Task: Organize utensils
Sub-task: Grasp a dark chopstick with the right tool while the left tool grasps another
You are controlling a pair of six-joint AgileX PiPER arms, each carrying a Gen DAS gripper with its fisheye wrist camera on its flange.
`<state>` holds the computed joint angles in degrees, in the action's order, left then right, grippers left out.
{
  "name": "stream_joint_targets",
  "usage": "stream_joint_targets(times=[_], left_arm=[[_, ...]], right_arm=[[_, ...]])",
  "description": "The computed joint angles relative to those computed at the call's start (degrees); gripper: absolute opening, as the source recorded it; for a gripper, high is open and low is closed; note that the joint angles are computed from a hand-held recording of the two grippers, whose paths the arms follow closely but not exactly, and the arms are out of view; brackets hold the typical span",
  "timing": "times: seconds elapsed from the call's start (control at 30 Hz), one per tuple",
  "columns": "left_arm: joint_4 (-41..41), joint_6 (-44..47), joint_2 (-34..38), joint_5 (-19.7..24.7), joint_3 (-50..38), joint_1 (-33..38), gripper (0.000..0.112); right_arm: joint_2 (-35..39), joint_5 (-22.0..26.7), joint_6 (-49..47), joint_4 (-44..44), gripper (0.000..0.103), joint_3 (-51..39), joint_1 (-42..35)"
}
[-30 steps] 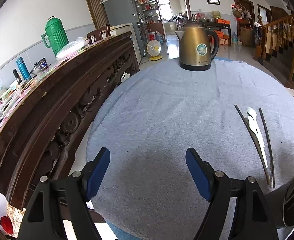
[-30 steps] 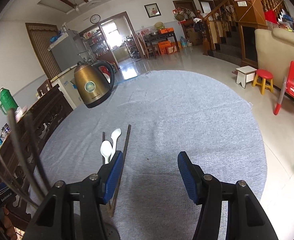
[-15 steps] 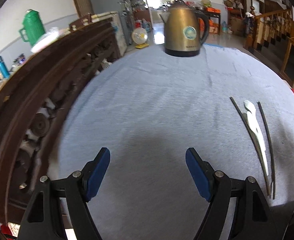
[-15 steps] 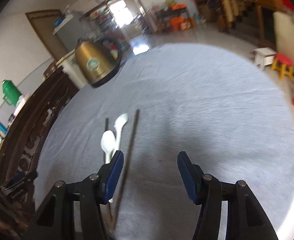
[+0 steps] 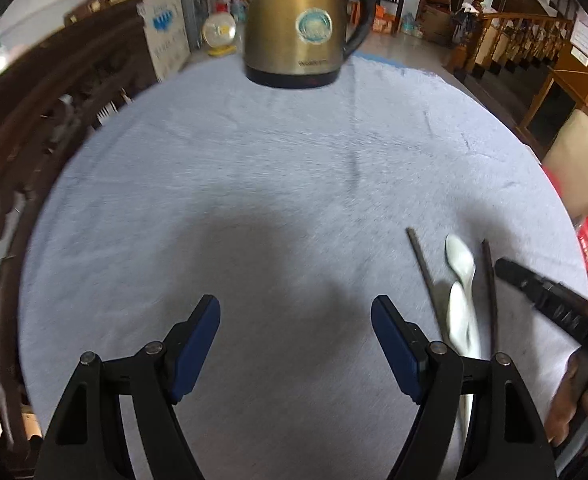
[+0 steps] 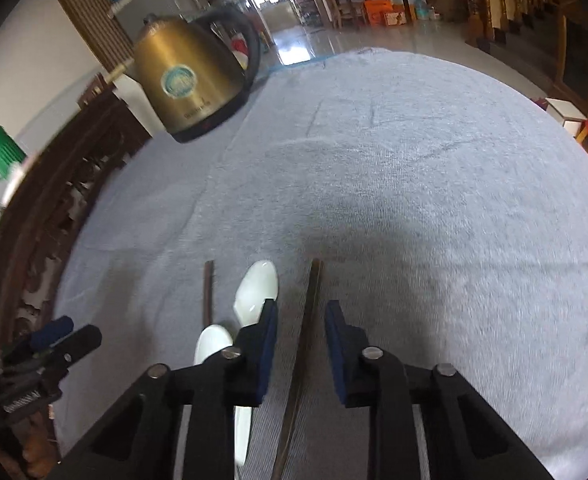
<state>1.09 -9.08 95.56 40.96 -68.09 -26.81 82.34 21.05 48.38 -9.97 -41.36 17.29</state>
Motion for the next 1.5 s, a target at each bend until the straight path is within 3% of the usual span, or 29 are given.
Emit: stream_joint_targets(times=[0.1,0.27,0.4,0.5,0.73,0.77,0.83,0.87,1.0,1.3,1.5], left_arm=[[-5.51,3.58,5.01,3.7,-6.48,0.0,0.064],[-15.19,8.93,14.54,13.79,-19.52,-0.12,0.062],[-13.17,3.74,21.8,21.23,-29.78,-2.52,0.054],[-13.1,0.97,27.07,25.93,-36.14,-3.84,0.036],[-10.76,-2.37,28.69,26.12,-40.22,-6.71,0.033],[-9.57,-3.1,28.47,25.62,-40.04,-7.33,0.03],[-7.56,-4.4,27.96,24.9,-39.24,-8.02,0.008],[-7.41,-4.34,27.95,24.7,-39.2,-8.25,0.006],[-7.98,-1.02,26.73,23.29,-37.84,-7.97,0.006],[-6.11,1.6,17.52,16.9,-24.36,-6.92,0.005],[-9.98,6.52,7.06,10.57,-11.63,-2.24,0.005]], right_arm=[[3.62,3.52,-7.41,6.91,0.019,-3.63,-2.23],[6.19,7.14,-10.06,6.24,0.01,-7.13,-2.57],[5.63,6.99,-15.57,9.48,0.009,-6.48,-4.48],[3.53,6.44,-16.05,9.02,0.008,-4.04,-5.78],[-2.08,6.5,-20.55,11.07,0.008,1.28,-8.15],[-1.96,6.35,-22.08,12.25,0.008,1.39,-8.7],[-2.11,6.69,-24.43,14.48,0.008,1.39,-9.47],[-1.98,7.26,-25.2,15.16,0.008,1.0,-9.75],[-1.91,8.95,-24.53,14.67,0.01,0.23,-9.72],[2.88,11.01,-27.84,16.92,0.007,-4.57,-10.68],[-6.05,7.98,-26.95,18.27,0.007,1.43,-11.28]])
